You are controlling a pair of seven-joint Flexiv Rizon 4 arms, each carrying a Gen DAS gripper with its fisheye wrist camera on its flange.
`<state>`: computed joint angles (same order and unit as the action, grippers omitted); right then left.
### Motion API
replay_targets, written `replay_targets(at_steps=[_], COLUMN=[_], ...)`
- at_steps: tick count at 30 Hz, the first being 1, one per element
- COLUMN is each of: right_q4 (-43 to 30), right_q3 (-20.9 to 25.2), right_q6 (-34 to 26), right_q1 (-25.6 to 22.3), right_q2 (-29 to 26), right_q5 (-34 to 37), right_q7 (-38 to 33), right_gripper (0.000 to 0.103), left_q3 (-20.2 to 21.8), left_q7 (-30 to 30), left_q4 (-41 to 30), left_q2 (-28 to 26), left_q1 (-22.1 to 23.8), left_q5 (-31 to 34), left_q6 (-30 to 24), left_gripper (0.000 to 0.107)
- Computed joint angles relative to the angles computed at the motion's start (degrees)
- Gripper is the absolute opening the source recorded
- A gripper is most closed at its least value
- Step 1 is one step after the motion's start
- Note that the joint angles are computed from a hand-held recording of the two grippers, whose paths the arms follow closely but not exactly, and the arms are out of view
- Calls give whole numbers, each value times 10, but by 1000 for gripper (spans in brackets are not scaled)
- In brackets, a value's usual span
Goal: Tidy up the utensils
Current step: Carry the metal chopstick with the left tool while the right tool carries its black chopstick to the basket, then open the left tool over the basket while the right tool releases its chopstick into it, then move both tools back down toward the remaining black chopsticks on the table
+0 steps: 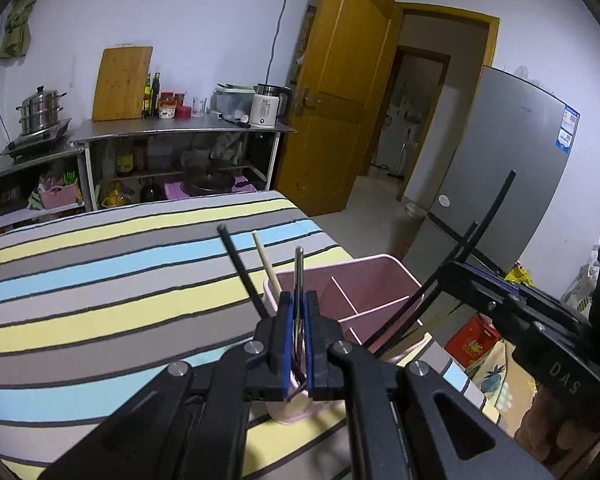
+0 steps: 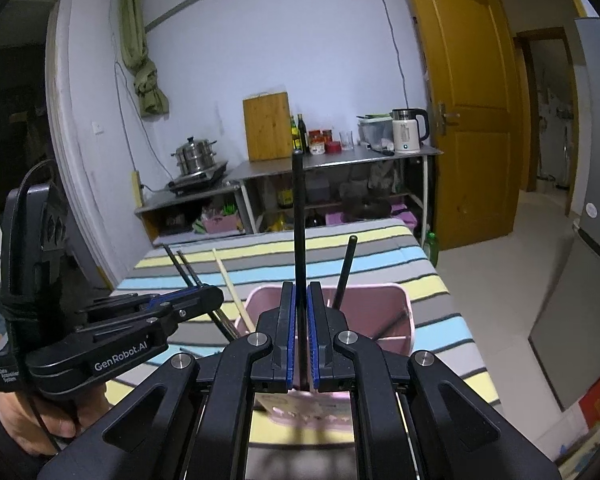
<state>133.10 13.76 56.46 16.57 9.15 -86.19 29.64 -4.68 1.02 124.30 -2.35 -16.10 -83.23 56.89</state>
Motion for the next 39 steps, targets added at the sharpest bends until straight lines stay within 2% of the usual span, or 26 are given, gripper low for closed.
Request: replay_targets(at_steps=[15,23,29,39], right_q4=[9,14,16,24], right_q3=[41,58,61,38], right_q6=[-73,-92,-84,-28], right_q1=[26,43,59,71], right_q2=[42,53,36,-8], right_q5=[55,66,63,33], right_q7=[-21,-6,10,52], right_gripper=[14,14,14,14], left_q3=[36,52,54,45], left_q7=[9,18,16,-4], left_q4=[39,70,91,108], left_q2=[70,96,87,36], left_q1=[21,38,50,63], left_q5=[-30,-38,-26,-10], left_q6=[-58,-61,-44,-7], left_gripper=[6,6,6,9])
